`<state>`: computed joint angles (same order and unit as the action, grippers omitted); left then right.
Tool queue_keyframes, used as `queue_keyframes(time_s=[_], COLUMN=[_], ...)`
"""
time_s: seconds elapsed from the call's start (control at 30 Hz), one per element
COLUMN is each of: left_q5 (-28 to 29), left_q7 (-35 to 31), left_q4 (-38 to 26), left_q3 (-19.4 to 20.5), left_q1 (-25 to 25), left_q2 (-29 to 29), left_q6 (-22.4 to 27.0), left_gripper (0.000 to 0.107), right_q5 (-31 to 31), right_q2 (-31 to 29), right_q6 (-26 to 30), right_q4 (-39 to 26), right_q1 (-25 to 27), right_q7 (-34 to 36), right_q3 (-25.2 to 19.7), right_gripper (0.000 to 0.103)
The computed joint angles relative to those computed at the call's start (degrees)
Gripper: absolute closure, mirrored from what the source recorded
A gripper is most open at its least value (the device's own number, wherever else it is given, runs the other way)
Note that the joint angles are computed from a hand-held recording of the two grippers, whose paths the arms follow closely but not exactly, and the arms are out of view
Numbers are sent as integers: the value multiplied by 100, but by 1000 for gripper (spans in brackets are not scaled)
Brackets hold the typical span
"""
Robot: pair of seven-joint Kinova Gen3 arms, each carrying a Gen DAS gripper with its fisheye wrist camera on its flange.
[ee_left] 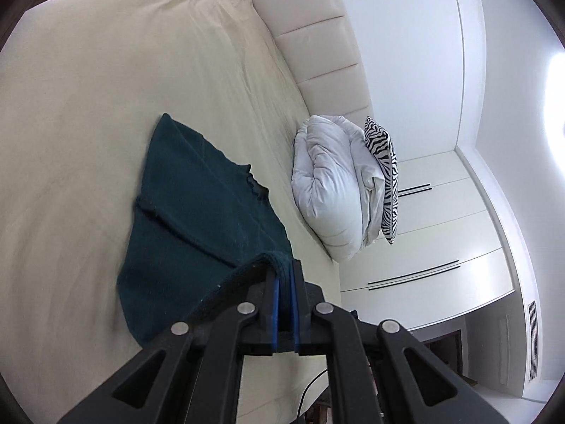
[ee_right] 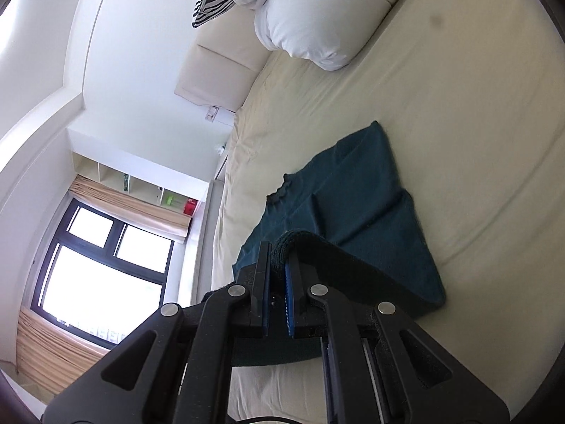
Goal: Fold small clothes
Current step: 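Lift the hem with both tools and fold it toward the collar, then lower the folded hem onto the sweater and open both tools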
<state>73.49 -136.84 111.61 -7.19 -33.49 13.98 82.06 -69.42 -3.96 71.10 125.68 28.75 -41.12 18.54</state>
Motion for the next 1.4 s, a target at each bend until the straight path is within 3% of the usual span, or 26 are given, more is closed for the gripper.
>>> queue_keyframes(time_s=[0.23,0.37,0.67,0.77,0.8,0.87,0.93,1.03,1.1,1.27,1.4], left_q5=[331,234,-277,-600,-775,-954,-992,-921,-701,-557,-641], left_q7=[522,862,1562,1917,2122,2435,2498,2311,2018,1270,668], left_q4=[-902,-1451,-2399,-2795,-2913,-3134,-3104,-2814,-2465,-1746,-1125], left_q3=[392,637,1144,1248,1232,1304,1435,1686,1815,1655,1338], left_q1=[389,536,625,730,810,836,745,494,299,273,490], left_q2=[762,1213,2132,2401,2442,2618,2639,2513,2317,1657,1040], left_q6=[-843,-1371,-2259,-2525,-2662,-2742,-2833,-2957,-2970,-2911,-3074], left_gripper=[102,102,101,101,98,78,57,56,56,56,56], right_q5=[-640,-817,-530,-62,12,309,432,563,567,612,972], right_q2=[838,1411,2652,3063,3190,3386,3594,3539,3474,3108,2557], right_q6=[-1283,-1889,-2919,-3092,-3162,-3246,-3232,-3603,-3781,-4004,-3873], right_q4=[-617,-1067,-2221,-2726,-2829,-3052,-3207,-3134,-3071,-2742,-2245], right_q1=[-518,-699,-841,-975,-994,-1082,-973,-907,-762,-274,-274], right_q7=[-120,-261,-1002,-1577,-1734,-2163,-2330,-2225,-2118,-1721,-1402], right_q3=[-632,-974,-1643,-1741,-1780,-1746,-1877,-2076,-2254,-2697,-2647], right_gripper=[97,97,97,94,93,93,91,80,61,59,59])
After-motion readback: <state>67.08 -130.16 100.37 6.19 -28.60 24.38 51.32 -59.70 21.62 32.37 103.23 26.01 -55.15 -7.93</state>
